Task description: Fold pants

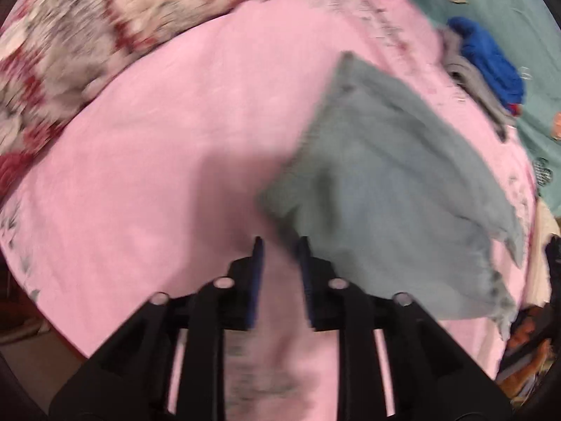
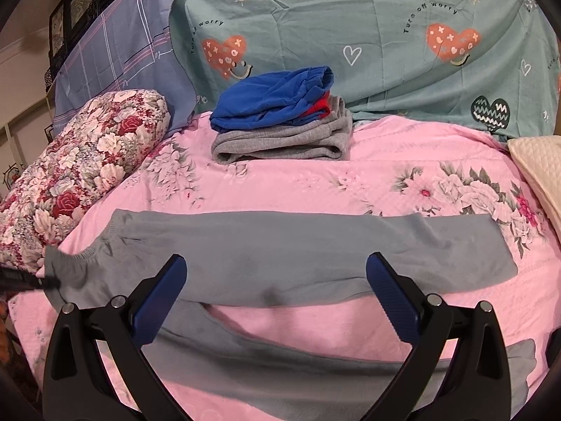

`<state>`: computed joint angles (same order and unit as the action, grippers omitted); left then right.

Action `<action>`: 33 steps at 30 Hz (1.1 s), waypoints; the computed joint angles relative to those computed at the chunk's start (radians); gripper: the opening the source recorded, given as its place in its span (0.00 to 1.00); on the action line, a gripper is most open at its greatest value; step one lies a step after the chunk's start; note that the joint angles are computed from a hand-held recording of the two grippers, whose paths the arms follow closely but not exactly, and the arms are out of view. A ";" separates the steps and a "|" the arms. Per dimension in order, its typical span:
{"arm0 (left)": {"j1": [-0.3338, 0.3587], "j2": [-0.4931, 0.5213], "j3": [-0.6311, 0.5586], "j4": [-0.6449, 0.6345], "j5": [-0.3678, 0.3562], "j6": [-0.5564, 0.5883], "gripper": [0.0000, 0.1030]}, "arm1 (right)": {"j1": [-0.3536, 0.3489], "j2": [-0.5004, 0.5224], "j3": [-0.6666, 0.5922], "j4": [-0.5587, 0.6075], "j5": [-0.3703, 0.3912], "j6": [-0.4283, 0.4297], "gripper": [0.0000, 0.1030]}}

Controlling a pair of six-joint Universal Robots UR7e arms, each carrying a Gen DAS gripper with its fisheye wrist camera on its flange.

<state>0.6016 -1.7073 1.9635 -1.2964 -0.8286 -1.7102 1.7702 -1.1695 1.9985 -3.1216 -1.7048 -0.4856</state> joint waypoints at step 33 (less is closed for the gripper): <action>0.266 0.381 -0.337 -0.203 0.304 0.535 0.88 | -0.300 0.222 -0.624 0.500 -0.077 -0.248 0.50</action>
<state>0.8679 -1.3261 1.6265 -1.4993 -0.5248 -1.1757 1.4706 -0.9477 1.3745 -2.6213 -1.7822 -0.7334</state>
